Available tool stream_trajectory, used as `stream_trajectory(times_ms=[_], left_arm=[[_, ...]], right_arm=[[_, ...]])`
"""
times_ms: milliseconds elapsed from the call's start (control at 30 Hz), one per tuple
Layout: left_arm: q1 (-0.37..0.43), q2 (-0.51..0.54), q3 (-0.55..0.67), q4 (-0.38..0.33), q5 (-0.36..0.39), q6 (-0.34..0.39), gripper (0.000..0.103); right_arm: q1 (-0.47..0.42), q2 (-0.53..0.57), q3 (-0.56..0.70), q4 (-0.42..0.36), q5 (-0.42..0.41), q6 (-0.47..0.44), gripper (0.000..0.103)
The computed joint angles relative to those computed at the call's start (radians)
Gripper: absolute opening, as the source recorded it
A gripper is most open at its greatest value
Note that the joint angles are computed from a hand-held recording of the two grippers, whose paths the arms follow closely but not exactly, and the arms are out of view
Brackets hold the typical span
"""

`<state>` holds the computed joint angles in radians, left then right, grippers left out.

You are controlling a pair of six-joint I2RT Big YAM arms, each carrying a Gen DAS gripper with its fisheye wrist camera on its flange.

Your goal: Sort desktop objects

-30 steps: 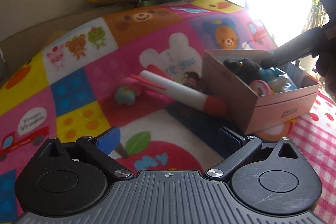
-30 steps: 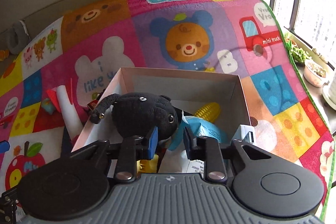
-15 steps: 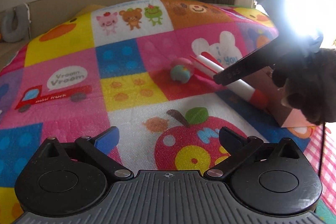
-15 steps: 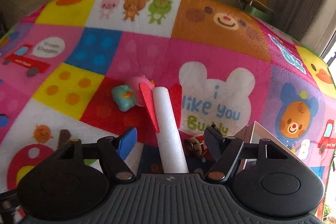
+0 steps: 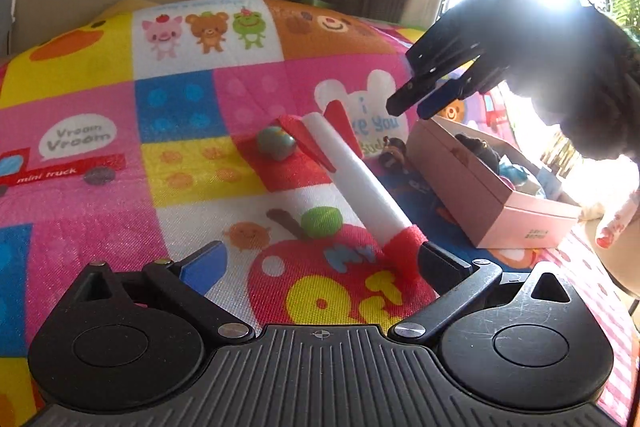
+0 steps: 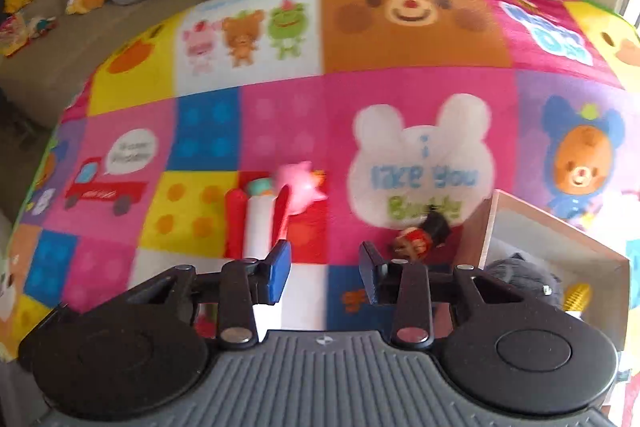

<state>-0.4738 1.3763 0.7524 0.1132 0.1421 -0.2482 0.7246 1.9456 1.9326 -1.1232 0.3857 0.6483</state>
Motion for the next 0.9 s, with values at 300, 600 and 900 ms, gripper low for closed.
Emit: stream_trajectory(times_ms=[300, 600, 900], left_arm=[[0.013, 0.008, 0.007, -0.013, 0.013, -0.037, 0.103], [0.002, 0.010, 0.021, -0.051, -0.040, -0.050, 0.103], [-0.071, 0.012, 0.070, -0.114, -0.109, -0.006, 0.103]], right_arm=[[-0.090, 0.264, 0.268, -0.293, 0.080, 0.186, 0.035], [0.016, -0.101, -0.191, 0.072, 0.024, 0.117, 0.028], [0.186, -0.473, -0.695, 0.233, 0.045, 0.261, 0.029]])
